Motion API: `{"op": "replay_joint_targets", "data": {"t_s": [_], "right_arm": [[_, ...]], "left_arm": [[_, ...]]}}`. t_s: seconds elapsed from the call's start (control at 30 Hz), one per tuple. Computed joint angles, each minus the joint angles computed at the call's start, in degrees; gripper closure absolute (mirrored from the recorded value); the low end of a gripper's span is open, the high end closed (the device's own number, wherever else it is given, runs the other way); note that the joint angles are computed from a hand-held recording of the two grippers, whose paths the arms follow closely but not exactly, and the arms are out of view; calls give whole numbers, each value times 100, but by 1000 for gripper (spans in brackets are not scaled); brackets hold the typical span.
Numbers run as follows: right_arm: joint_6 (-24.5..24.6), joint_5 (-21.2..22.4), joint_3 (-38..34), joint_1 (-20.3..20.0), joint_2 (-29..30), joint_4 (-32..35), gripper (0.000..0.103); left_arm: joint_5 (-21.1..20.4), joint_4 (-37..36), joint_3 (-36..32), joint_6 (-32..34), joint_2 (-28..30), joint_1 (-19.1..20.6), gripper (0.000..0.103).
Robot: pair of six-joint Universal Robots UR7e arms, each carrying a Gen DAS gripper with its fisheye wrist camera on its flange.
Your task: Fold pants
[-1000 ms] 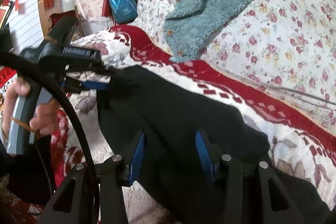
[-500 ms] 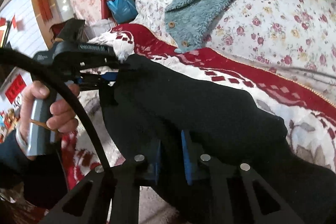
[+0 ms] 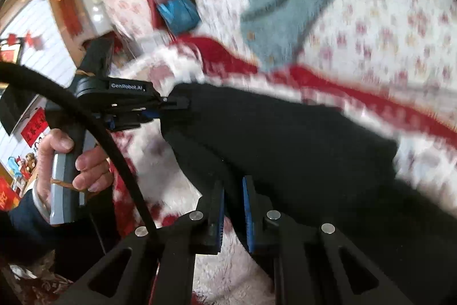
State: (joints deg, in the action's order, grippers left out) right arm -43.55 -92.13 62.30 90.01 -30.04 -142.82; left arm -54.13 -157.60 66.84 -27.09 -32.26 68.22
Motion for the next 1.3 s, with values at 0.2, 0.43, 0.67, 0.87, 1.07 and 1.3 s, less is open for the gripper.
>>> {"op": "replay_joint_targets", "data": {"t_s": [0.2,0.43,0.67,0.87,1.07,1.3], "right_arm": [[-30,610,414,-114,-427,-94,76],[849,712,398,-405,-686,-647,65],[1507,573,-1597,-456,225,710,55],[1493,488,-3198,-387,1163,2017,66],[1291,655,-2949,-323,1081,1679,76],[1234,934,-2872,-229,1049,1592,76]], "left_arm": [[754,-588,549,30,-316,-193,67],[275,-647,1055,-613,-541,-157,42],[352,-768,844,-715,-248,-186,33],[1012,-435,252,-767,199,-236,21],[1648,-97,-122,-503,424,-303,55],[1535,-1381,357,780,89,-464,85]]}}
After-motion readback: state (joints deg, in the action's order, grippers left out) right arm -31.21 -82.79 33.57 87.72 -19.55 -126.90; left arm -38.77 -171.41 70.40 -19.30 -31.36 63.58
